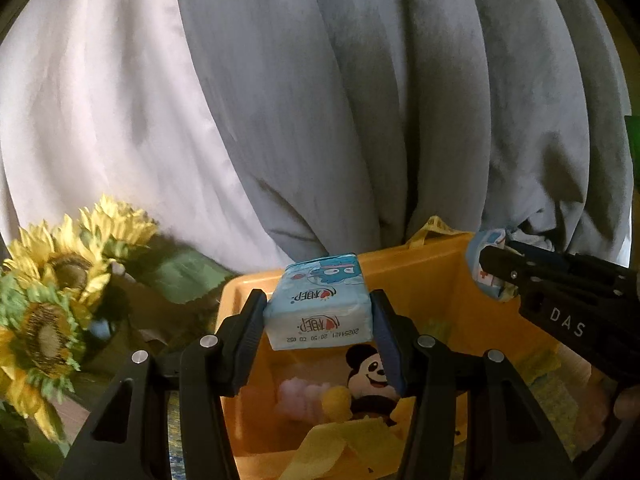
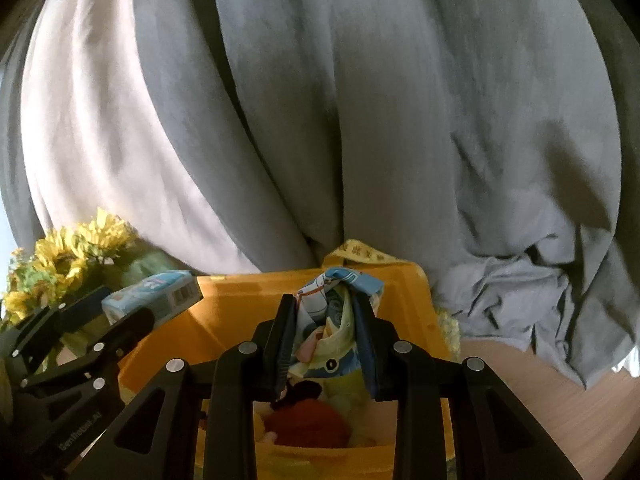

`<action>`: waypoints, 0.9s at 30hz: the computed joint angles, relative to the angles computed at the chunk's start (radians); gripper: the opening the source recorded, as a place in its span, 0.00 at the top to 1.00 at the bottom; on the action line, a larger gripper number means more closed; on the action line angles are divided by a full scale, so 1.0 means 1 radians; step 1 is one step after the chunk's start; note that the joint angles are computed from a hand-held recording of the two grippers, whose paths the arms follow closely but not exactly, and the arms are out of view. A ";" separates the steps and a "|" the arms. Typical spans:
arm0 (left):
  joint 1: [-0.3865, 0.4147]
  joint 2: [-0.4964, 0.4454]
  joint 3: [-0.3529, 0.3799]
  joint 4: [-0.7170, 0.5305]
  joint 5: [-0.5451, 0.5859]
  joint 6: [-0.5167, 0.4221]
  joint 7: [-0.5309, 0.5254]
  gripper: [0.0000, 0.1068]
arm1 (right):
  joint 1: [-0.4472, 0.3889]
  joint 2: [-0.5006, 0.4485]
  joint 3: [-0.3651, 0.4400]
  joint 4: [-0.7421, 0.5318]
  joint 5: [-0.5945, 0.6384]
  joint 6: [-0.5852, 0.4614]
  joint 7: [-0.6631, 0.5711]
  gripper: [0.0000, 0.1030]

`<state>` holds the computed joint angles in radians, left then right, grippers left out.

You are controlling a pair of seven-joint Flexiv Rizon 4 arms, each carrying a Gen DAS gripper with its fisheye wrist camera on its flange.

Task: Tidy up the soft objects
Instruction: 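Open left gripper dropping tissue pack in crate while right gripper releases plush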

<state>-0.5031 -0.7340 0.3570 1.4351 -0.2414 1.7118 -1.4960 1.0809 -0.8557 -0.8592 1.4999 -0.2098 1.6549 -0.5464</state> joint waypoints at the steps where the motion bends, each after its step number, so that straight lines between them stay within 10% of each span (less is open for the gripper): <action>1: 0.005 -0.004 -0.006 -0.004 -0.002 0.000 -0.002 0.51 | -0.009 0.001 0.013 -0.006 -0.003 -0.007 -0.002 0.70; 8: 0.021 -0.020 -0.023 -0.024 0.003 -0.004 -0.008 0.40 | -0.080 0.012 0.102 -0.040 -0.052 -0.031 0.009 0.65; 10: 0.008 -0.019 -0.004 -0.019 0.001 0.007 -0.015 0.40 | -0.086 0.016 0.111 -0.041 -0.065 -0.039 0.021 0.47; 27: -0.127 0.113 0.092 0.187 -0.101 0.107 0.052 0.34 | 0.146 0.079 -0.112 0.154 -0.009 0.006 0.046 0.43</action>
